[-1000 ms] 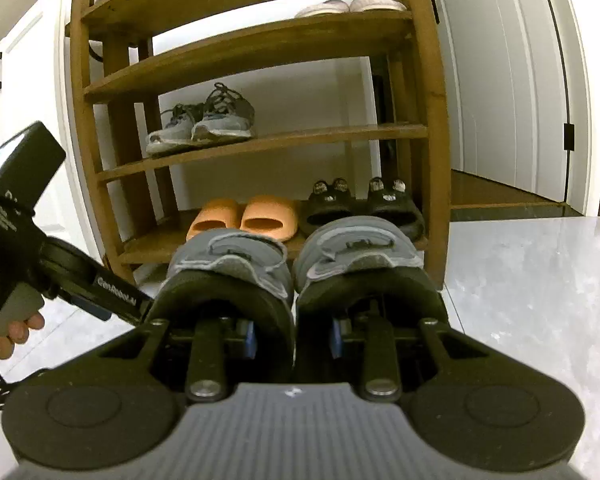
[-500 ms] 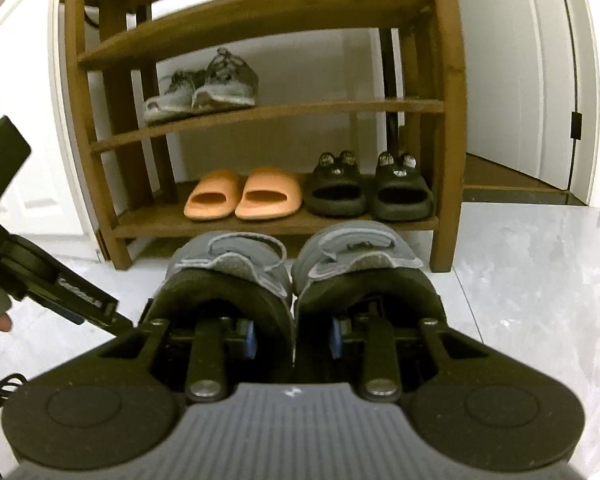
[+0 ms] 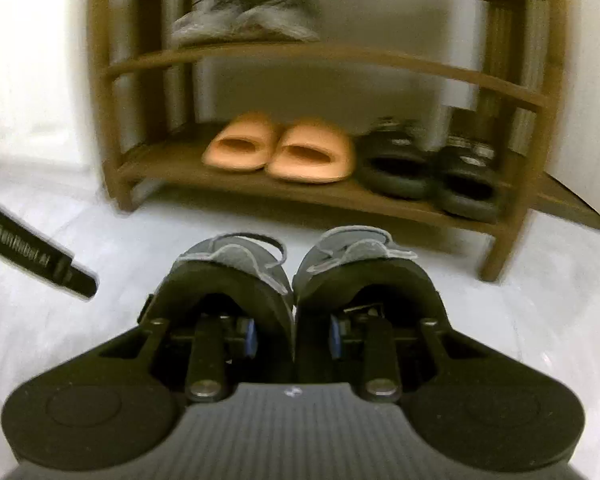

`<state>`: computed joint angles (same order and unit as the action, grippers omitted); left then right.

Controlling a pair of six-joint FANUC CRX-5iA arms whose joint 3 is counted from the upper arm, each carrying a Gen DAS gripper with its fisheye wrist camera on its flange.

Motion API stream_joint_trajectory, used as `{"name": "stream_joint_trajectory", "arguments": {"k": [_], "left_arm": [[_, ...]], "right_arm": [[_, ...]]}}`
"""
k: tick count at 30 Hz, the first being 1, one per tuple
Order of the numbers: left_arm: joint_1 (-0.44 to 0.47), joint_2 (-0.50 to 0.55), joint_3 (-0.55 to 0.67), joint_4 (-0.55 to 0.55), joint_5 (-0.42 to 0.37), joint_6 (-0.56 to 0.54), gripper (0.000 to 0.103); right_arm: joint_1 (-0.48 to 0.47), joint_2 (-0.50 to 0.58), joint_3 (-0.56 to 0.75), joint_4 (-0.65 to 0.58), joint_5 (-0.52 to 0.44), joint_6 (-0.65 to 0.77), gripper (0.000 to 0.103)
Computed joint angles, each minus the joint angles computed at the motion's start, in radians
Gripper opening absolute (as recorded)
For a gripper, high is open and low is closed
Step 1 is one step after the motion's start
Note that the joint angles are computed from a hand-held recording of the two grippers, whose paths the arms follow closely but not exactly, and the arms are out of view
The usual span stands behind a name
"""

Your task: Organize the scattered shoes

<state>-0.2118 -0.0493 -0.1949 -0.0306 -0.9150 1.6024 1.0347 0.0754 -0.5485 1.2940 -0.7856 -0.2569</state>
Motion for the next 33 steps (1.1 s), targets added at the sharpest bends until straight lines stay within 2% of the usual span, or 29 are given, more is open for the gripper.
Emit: {"name": "stream_joint_trajectory", "arguments": {"k": [2,5,9,11,15,19,21,22,23,25,27,29,30,33], "left_arm": [[0.013,0.003,-0.003,-0.003,-0.009,-0.003,0.062],[0.037,0.005,-0.009,-0.005,-0.036,-0.014,0.062],[0.077,-0.006,-0.018,-0.011,-0.095,-0.038,0.062],[0.105,-0.025,-0.032,-0.027,-0.139,-0.043,0.062],[0.149,-0.070,-0.068,-0.083,-0.218,-0.016,0.062],[0.217,-0.116,-0.119,-0.104,-0.266,0.041,0.062],[0.237,-0.118,-0.125,-0.102,-0.273,0.066,0.062],[0.247,-0.118,-0.128,-0.099,-0.275,0.075,0.062],[0.250,-0.116,-0.127,-0.094,-0.272,0.072,0.062],[0.240,-0.112,-0.119,-0.096,-0.257,0.066,0.062],[0.227,-0.112,-0.113,-0.103,-0.234,0.064,0.062],[0.207,-0.113,-0.104,-0.100,-0.200,0.044,0.062],[0.199,-0.112,-0.100,-0.097,-0.193,0.034,0.062],[0.166,-0.115,-0.091,-0.080,-0.157,-0.018,0.062]], "right_arm": [[-0.026,0.025,0.040,-0.037,0.094,0.173,0.035],[-0.041,0.052,0.087,-0.110,0.183,0.328,0.036],[-0.032,0.092,0.147,-0.248,0.304,0.637,0.036],[-0.004,0.114,0.197,-0.393,0.314,0.811,0.036],[0.060,0.196,0.351,-0.688,0.227,1.103,0.036],[0.113,0.255,0.423,-0.764,0.167,1.308,0.037],[0.126,0.268,0.438,-0.752,0.140,1.314,0.043],[0.134,0.277,0.448,-0.721,0.107,1.282,0.054],[0.140,0.284,0.458,-0.693,0.073,1.251,0.070],[0.150,0.297,0.480,-0.652,0.008,1.208,0.084],[0.153,0.285,0.497,-0.665,-0.037,1.233,0.084],[0.153,0.234,0.475,-0.669,-0.053,1.179,0.084],[0.155,0.198,0.441,-0.646,-0.046,1.107,0.084],[0.168,0.069,0.275,-0.486,-0.001,0.749,0.085]]}}
